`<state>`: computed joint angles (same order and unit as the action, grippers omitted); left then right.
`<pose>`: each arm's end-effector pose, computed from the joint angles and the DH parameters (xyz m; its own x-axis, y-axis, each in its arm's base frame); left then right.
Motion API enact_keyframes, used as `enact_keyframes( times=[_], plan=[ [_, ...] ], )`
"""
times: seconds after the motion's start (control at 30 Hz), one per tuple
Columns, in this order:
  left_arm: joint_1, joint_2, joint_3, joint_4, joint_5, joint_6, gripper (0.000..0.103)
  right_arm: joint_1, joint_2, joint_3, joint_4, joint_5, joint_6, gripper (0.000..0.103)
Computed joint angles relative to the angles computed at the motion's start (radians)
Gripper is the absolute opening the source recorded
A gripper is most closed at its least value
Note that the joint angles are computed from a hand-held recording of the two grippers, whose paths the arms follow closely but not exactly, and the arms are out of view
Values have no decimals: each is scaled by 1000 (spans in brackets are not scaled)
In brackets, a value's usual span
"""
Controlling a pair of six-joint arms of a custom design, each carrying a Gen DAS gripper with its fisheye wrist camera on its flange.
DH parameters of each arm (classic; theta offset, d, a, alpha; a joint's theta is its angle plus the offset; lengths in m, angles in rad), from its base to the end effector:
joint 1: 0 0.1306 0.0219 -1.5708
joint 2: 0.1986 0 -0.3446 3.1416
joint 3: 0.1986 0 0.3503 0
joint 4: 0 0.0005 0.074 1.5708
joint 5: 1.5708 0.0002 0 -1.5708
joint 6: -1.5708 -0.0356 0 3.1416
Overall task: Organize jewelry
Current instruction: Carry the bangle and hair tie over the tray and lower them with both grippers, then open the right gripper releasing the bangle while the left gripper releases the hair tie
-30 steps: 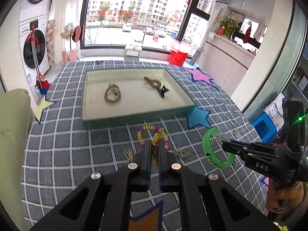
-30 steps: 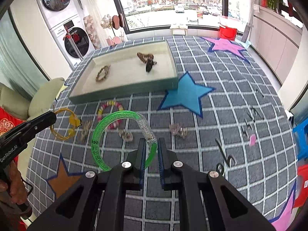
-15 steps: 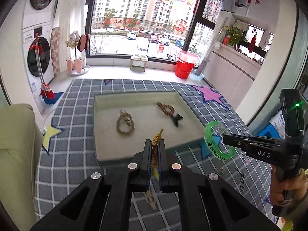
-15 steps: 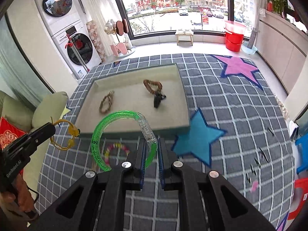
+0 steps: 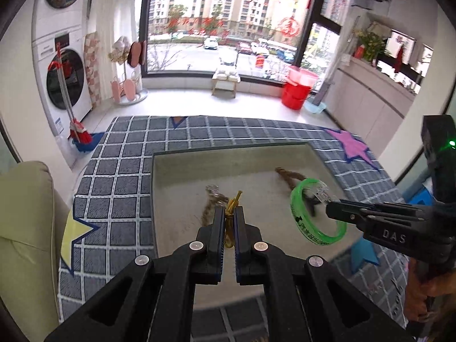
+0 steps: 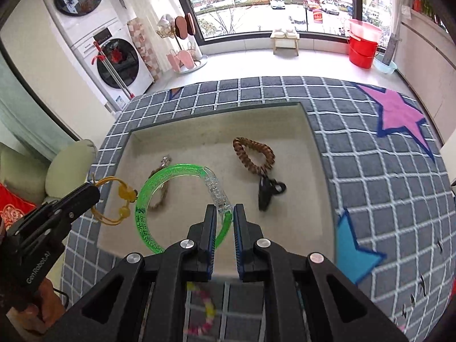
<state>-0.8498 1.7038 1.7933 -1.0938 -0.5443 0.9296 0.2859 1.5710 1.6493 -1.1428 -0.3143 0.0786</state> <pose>0.3692 -0.3929 0.3995 -0.7011 -0.2407 -0.6712 -0.1717 0.9706 -0.1687 0.4684 0.1486 0.4014 -0.8041 -0.3142 -0.5047 -0.4766 0.8481 0.2314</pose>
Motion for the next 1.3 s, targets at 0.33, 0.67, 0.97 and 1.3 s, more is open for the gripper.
enact_keyframes(
  times=[0.33, 0.67, 0.97, 1.3],
  plan=[
    [92, 91, 41, -5, 38, -43, 19, 26, 142, 95, 23, 39, -38, 13],
    [103, 173, 114, -108, 17, -34, 19, 52, 166, 75, 69, 117, -18, 13],
    [97, 202, 150, -156, 5, -24, 19, 43, 165, 80, 63, 92, -15, 56],
    [85, 218, 184, -184, -17, -9, 19, 22, 100, 40, 122, 43, -48, 60]
  ],
)
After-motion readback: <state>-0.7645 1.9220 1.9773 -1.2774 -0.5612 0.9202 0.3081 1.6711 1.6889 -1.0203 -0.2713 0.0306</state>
